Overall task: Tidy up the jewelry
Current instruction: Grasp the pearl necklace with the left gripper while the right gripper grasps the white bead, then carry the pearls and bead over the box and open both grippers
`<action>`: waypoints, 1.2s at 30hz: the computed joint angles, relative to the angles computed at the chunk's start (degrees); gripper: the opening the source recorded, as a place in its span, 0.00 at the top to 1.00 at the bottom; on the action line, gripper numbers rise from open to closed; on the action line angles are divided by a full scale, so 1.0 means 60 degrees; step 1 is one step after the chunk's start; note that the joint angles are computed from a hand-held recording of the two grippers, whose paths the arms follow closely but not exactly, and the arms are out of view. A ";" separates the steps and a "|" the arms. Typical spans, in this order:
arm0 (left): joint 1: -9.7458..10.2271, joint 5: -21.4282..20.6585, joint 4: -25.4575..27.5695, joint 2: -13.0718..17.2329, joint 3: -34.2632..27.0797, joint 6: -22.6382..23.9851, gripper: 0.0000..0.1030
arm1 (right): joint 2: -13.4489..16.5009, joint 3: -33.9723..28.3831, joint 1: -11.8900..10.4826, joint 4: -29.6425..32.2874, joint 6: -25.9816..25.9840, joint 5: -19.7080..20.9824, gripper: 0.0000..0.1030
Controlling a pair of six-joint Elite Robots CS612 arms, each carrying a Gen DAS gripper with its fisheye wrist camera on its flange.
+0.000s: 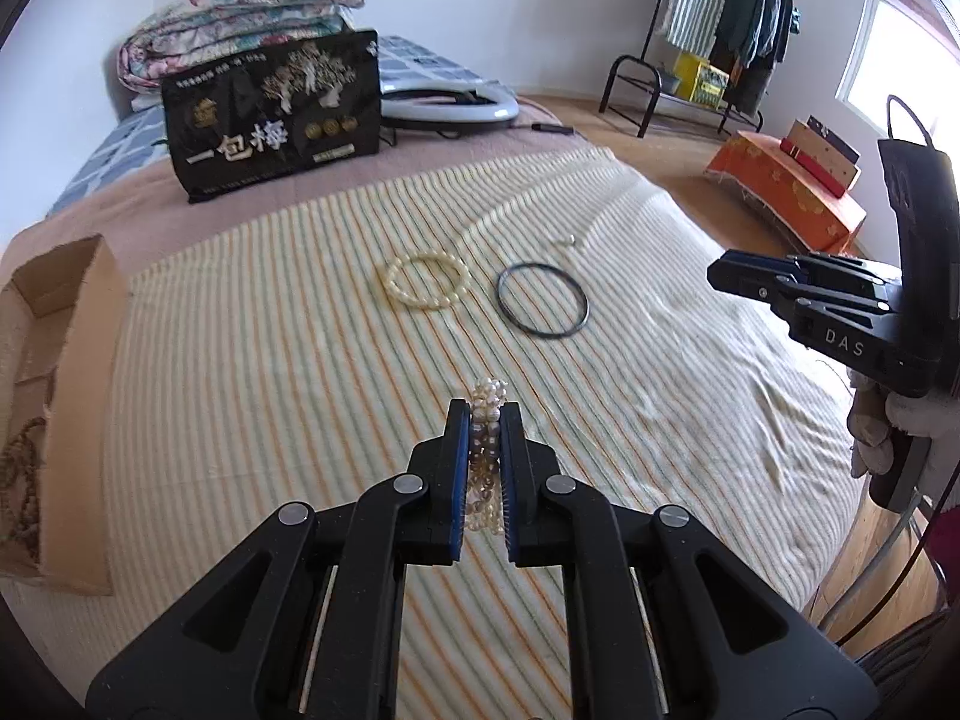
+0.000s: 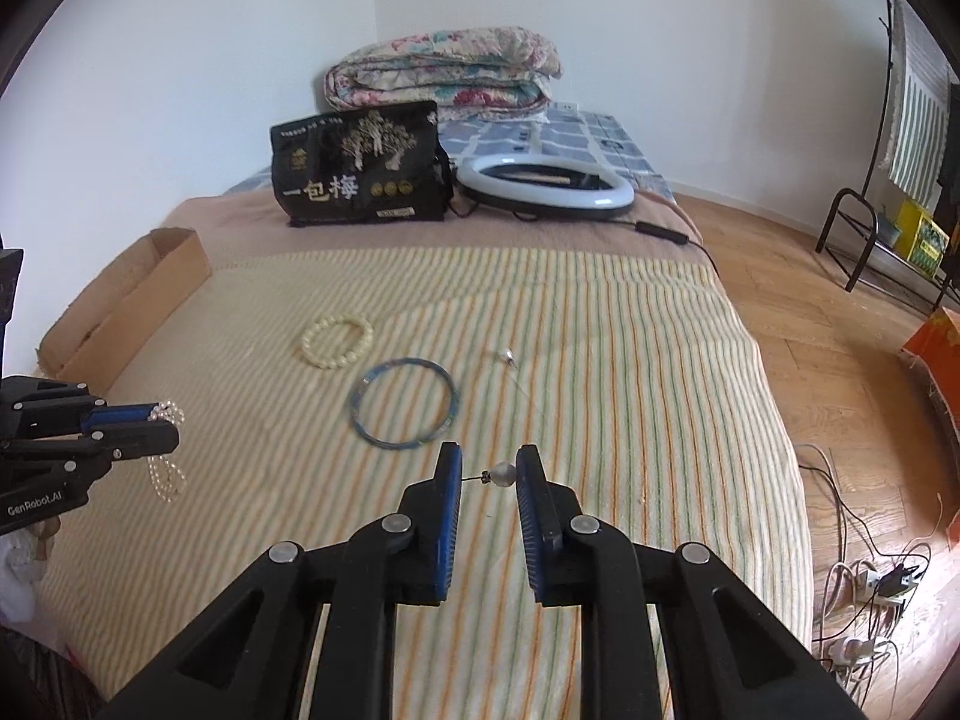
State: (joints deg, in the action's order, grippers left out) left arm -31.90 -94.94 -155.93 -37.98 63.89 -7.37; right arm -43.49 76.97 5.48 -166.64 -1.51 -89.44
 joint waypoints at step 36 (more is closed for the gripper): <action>0.1650 0.1719 -0.1545 -0.0938 0.0889 -0.0768 0.93 | 0.1811 -0.5005 0.1498 0.2437 -0.0738 0.1243 0.84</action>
State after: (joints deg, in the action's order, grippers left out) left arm -22.00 -84.63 -165.20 -43.61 69.23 -11.98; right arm -32.62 46.94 14.47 -152.02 -5.94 -81.98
